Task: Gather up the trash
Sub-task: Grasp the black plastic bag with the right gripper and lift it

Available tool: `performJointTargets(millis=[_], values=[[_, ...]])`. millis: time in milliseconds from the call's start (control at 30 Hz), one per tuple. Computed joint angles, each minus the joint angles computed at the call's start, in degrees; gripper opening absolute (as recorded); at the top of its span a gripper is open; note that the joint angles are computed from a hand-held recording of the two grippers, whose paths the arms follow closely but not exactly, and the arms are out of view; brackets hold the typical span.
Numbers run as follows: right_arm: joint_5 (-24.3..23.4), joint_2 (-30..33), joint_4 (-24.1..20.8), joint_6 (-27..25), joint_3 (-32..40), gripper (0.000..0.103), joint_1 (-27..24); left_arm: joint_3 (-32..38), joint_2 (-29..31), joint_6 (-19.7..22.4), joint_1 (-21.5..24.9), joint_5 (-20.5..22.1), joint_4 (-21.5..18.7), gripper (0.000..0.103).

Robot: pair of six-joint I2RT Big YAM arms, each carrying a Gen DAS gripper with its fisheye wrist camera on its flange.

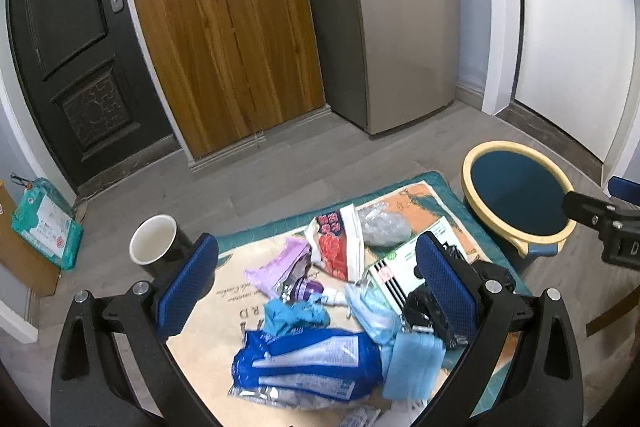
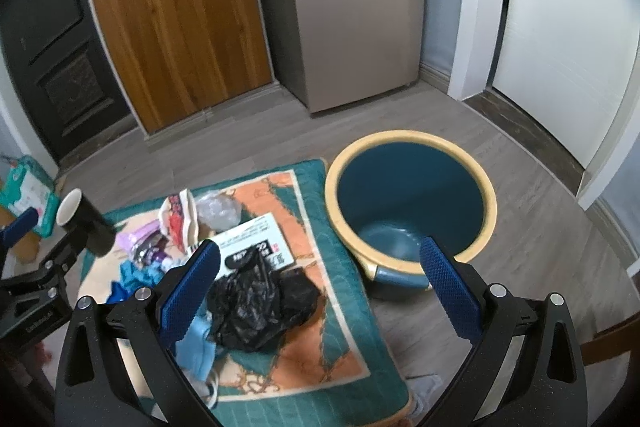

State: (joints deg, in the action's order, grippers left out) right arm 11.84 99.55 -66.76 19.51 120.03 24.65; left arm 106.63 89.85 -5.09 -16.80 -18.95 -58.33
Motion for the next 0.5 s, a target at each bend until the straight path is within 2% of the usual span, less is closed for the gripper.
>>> performJointTargets(millis=[67, 233, 367, 500], values=[[-0.3, 0.3, 0.3, -0.2, 0.2, 0.099, -0.4, 0.2, 0.5, 1.5, 0.3, 1.6, 1.0, 0.097], [-1.8, 2.0, 0.3, 1.4, 1.7, 0.099, -1.8, 0.9, 2.6, 5.4, 0.4, 1.7, 1.7, 0.097], [-9.0, 2.2, 4.1, 6.0, 1.4, 0.099, -4.6, 1.8, 3.9, 5.9, 1.0, 2.7, 0.4, 0.097], [-7.2, 4.3, 4.3, 5.5, 3.5, 0.099, -5.6, 1.5, 3.9, 5.5, 1.9, 4.5, 0.3, 0.097]])
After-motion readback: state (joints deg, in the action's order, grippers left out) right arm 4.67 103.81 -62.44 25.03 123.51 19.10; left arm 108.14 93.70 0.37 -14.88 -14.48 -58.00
